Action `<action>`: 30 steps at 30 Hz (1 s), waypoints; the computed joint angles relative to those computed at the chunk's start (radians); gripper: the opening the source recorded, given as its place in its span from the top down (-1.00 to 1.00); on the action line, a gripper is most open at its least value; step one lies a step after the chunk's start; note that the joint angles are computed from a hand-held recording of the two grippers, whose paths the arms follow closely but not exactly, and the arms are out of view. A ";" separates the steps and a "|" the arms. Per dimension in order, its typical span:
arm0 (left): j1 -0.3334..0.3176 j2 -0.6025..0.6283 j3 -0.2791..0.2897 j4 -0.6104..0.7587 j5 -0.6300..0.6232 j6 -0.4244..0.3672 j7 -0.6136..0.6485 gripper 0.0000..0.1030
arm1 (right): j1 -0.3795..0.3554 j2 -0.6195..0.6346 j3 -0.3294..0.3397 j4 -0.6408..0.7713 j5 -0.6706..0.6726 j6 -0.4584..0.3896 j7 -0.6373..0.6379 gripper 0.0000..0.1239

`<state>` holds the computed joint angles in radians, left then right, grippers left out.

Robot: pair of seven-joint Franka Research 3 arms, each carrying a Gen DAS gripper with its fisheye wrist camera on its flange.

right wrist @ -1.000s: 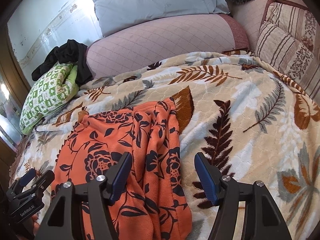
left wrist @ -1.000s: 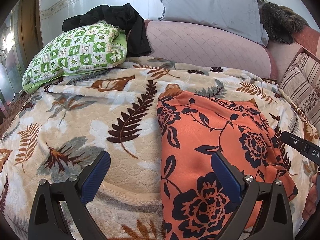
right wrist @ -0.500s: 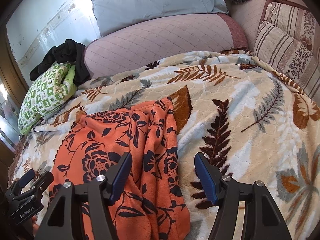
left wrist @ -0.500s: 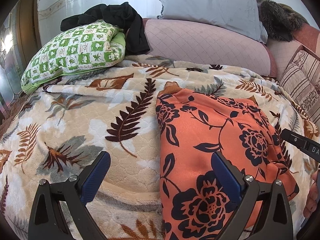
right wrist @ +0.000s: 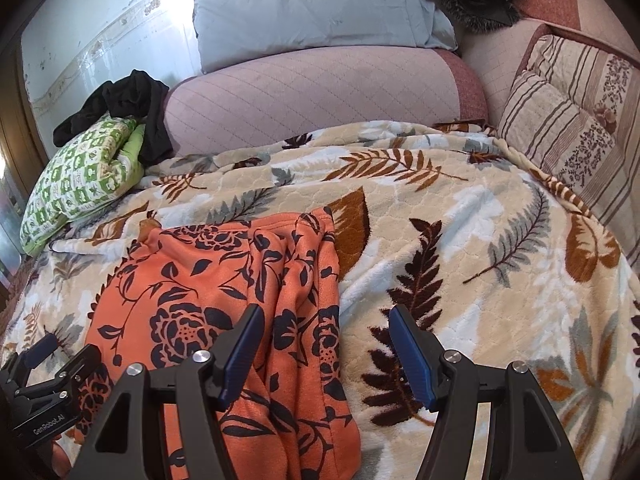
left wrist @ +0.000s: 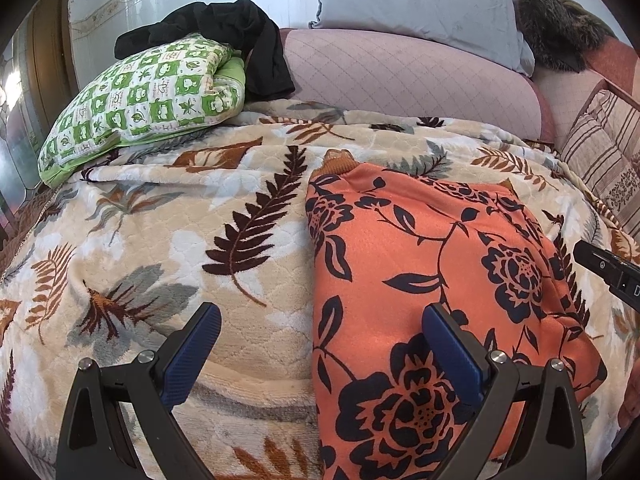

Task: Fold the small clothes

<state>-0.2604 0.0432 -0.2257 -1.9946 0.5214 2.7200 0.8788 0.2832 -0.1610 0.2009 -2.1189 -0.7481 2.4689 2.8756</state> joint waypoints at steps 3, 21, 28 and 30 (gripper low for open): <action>-0.003 0.005 -0.001 0.004 0.003 -0.004 -0.001 -0.96 | 0.000 -0.001 0.001 0.000 -0.007 -0.005 -0.002 -0.10; 0.004 0.015 0.005 0.013 -0.069 0.009 0.018 -0.96 | 0.004 0.011 -0.004 0.002 -0.004 -0.003 -0.009 -0.10; 0.011 0.014 0.004 0.015 -0.104 0.016 0.050 -0.96 | 0.008 0.015 -0.009 0.003 -0.001 0.004 -0.015 -0.10; 0.017 0.014 0.005 0.015 -0.135 0.025 0.062 -0.96 | 0.008 0.015 -0.010 0.001 0.002 0.005 -0.015 -0.10</action>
